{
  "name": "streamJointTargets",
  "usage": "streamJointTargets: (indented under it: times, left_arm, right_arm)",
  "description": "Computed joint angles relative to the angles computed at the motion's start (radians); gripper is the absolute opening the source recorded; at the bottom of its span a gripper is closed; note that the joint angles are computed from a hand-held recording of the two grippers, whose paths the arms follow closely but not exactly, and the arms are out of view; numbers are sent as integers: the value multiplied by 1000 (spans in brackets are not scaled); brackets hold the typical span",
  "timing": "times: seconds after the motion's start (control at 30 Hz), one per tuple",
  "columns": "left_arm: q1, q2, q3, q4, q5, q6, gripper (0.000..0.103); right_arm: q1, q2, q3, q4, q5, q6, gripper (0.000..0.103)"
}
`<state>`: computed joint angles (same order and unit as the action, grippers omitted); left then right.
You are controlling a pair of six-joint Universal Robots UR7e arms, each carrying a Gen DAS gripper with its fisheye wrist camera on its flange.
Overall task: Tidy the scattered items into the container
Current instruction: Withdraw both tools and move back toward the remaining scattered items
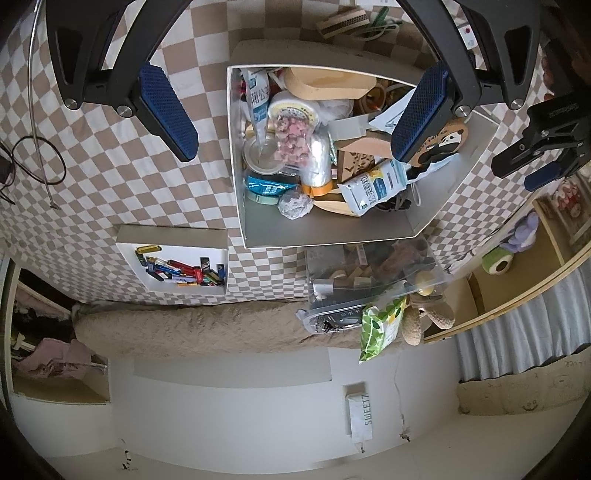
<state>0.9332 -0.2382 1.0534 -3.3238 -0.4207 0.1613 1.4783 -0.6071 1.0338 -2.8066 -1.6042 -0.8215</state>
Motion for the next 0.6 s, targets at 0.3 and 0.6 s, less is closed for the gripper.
streamJointTargets:
  times: [0.3,0.6]
  left_arm:
    - [-2,-15,57,0,4,-49,103]
    - [2,-49,166,25,-1,-164,103]
  right_arm:
    - [-18,-29,73,-26,3,-7,103]
    - [-48,-66,176,-80,29,-19,103]
